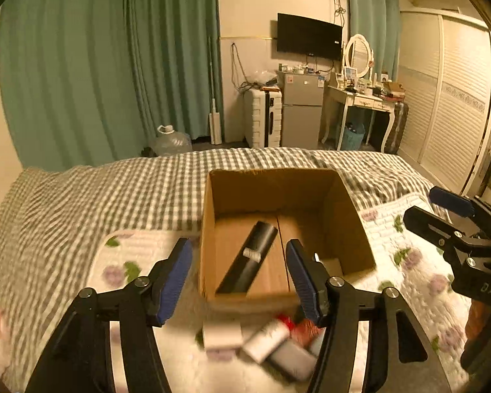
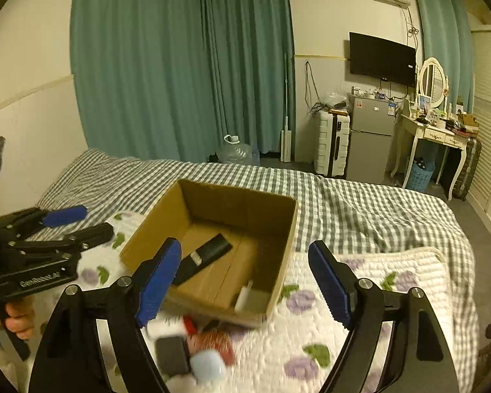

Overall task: Organize rigid objects
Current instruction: 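Carry both items over the box and open both tools to drop them, then withdraw both tools from the box back toward the remaining items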

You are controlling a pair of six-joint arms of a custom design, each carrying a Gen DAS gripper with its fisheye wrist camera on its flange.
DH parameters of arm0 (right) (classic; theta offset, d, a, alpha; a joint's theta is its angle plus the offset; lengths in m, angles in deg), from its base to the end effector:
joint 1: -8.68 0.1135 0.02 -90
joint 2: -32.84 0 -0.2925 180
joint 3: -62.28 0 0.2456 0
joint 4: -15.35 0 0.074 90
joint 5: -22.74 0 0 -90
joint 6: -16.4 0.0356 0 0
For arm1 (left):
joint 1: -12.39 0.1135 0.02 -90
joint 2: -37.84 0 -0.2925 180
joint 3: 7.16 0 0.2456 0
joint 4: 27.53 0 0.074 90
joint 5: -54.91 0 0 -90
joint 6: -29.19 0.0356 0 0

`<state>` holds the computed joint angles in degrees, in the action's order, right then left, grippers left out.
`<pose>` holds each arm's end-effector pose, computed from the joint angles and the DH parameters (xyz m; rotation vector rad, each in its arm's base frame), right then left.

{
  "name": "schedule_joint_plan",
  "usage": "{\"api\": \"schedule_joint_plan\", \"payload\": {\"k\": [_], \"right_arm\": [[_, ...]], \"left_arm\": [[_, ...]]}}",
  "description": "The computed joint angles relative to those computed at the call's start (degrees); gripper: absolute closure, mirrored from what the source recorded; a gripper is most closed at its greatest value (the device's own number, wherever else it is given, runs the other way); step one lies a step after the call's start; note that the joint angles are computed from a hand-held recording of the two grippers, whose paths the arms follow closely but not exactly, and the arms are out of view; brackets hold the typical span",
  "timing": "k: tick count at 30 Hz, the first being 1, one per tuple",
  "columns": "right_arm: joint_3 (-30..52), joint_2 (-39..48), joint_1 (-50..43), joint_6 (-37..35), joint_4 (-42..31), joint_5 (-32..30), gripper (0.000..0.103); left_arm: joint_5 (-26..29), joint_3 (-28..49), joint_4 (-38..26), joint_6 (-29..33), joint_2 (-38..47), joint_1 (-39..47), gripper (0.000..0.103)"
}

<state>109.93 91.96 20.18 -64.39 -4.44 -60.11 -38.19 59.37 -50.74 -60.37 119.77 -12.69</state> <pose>0.2008 0.0363 0.2590 0.0320 2.1126 0.0838 0.2737 -0.1260 0.2695 0.4682 2.1998 -0.1714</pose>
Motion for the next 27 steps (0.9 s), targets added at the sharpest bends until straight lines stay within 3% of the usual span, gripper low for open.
{"api": "schedule_joint_plan", "payload": {"k": [6,10,14,18,24,27], "right_arm": [[-1.4,-11.0,10.7,2.4,-12.0,7.7,0.018],[-7.9,-10.3,17.2,6.0,-10.5,10.5,0.017],[-16.6,-0.9,19.9,9.1,1.4,9.0,0.017],[-20.1,13.8,21.1,8.7,12.5,6.4,0.017],[-17.5,29.9,22.0,7.4,19.3,3.4,0.017],[-15.9,35.4,21.1,6.6,20.6,1.6,0.023]], "left_arm": [[-1.1,-5.1,-8.4,-2.5,-10.7,-1.1,0.039],[-1.0,-13.1,-4.7,-3.5,-13.9,-1.5,0.039],[-1.7,-23.2,6.2,-4.2,-13.1,-2.6,0.039],[-3.0,-28.4,15.3,-2.5,-5.8,-4.4,0.039],[-1.8,-29.4,20.0,-2.1,1.2,-1.3,0.039],[-2.2,-29.7,20.7,-1.9,1.7,-0.9,0.039]]}}
